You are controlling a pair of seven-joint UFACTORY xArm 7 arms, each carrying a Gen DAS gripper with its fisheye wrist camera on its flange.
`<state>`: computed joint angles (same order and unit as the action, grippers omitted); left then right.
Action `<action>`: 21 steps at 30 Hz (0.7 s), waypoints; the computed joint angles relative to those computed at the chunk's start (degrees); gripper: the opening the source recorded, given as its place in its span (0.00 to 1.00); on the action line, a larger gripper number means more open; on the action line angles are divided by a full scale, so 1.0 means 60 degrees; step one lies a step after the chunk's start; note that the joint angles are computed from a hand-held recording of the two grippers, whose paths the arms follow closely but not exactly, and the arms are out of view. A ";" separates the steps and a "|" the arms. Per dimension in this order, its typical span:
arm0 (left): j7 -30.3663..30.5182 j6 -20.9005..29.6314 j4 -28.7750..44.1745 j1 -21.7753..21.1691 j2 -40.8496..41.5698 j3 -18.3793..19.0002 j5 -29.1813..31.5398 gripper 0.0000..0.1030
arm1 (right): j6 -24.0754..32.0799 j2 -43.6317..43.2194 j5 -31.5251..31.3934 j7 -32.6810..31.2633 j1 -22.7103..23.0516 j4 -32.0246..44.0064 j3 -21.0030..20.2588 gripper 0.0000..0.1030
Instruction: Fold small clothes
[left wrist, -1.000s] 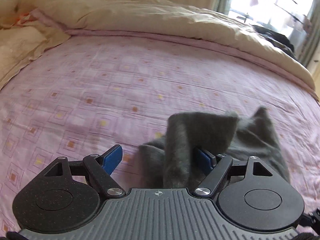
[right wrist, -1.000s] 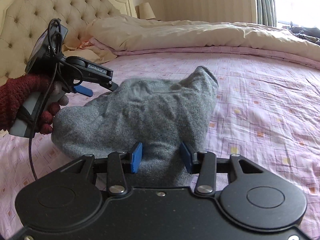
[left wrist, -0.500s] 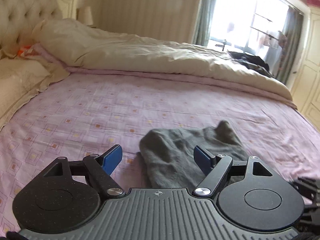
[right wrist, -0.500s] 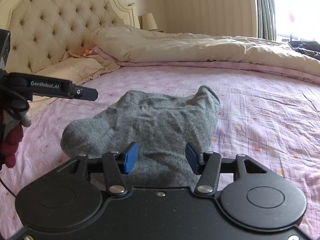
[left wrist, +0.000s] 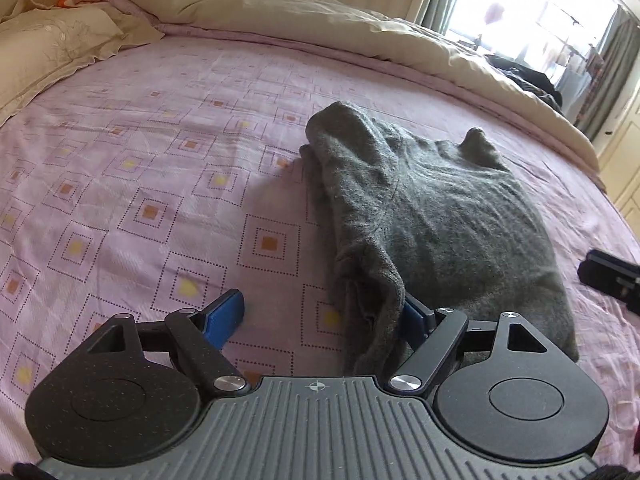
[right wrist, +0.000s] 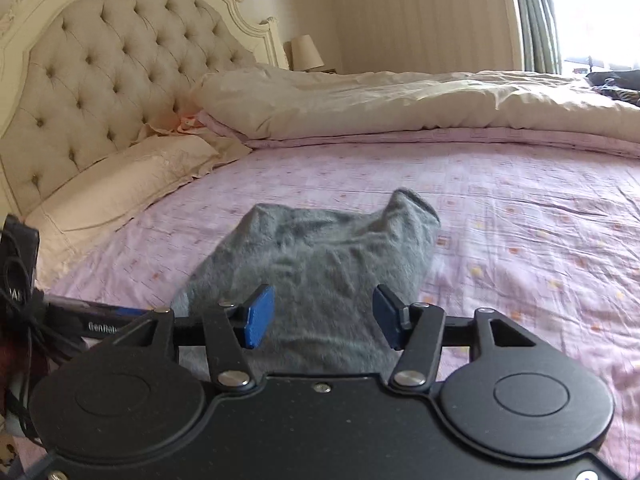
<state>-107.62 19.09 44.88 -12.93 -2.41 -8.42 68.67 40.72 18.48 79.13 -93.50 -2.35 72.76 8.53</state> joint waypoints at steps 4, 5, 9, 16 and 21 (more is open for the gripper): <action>-0.0564 0.0068 -0.0017 -0.0033 0.0012 -0.0046 0.0471 0.78 | 0.0209 0.1645 -0.1491 0.1555 0.0329 0.2110 0.0127 0.60; -0.0623 0.0087 -0.0044 -0.0055 -0.0022 -0.0052 0.0479 0.78 | -0.0012 0.2100 -0.1954 0.2070 0.0503 0.2661 0.0125 0.60; -0.0735 0.0025 -0.0102 -0.0054 -0.0057 -0.0033 0.0624 0.79 | -0.0404 0.4160 -0.3967 0.4972 0.1261 0.5321 -0.0366 0.60; -0.0793 -0.0363 -0.0138 0.0075 -0.0063 0.0067 0.0703 0.79 | -0.0977 0.4484 -0.4025 0.5670 0.0275 0.5764 0.0579 0.62; -0.2230 -0.1557 -0.0136 0.0391 -0.0126 0.0194 0.1626 0.79 | 0.0476 0.3798 -0.3535 0.4967 -0.1330 0.4569 0.1648 0.74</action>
